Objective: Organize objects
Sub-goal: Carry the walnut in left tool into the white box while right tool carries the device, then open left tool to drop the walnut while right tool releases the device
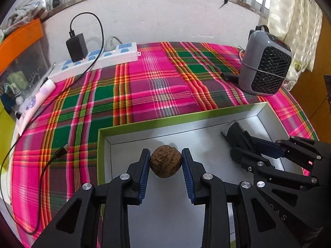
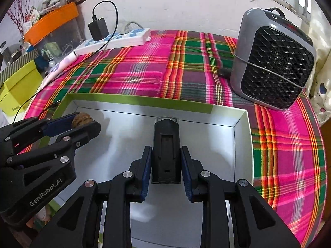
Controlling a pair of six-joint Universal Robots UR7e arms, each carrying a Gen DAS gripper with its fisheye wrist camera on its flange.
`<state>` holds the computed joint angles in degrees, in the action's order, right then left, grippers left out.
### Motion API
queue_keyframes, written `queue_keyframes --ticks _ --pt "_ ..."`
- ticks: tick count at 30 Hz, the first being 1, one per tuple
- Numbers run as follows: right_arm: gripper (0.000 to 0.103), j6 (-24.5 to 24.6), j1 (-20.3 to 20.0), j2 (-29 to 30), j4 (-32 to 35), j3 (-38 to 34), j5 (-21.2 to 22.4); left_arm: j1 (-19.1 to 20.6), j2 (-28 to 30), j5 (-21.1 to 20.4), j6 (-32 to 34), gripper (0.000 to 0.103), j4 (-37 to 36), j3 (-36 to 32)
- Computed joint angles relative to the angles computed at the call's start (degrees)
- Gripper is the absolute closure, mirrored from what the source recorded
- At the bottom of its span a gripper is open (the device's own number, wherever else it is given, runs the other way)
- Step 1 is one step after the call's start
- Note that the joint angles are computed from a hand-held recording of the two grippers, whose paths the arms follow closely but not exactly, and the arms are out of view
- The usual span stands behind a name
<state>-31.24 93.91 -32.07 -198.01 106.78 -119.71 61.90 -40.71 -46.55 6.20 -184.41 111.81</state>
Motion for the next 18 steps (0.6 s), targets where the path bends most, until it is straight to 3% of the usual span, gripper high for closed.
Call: queue_keyframes --ticks 18 --pt "0.074 -0.11 -0.13 0.08 -0.44 -0.29 0.34 0.47 1.02 1.10 -0.21 0.073 1.15 -1.00"
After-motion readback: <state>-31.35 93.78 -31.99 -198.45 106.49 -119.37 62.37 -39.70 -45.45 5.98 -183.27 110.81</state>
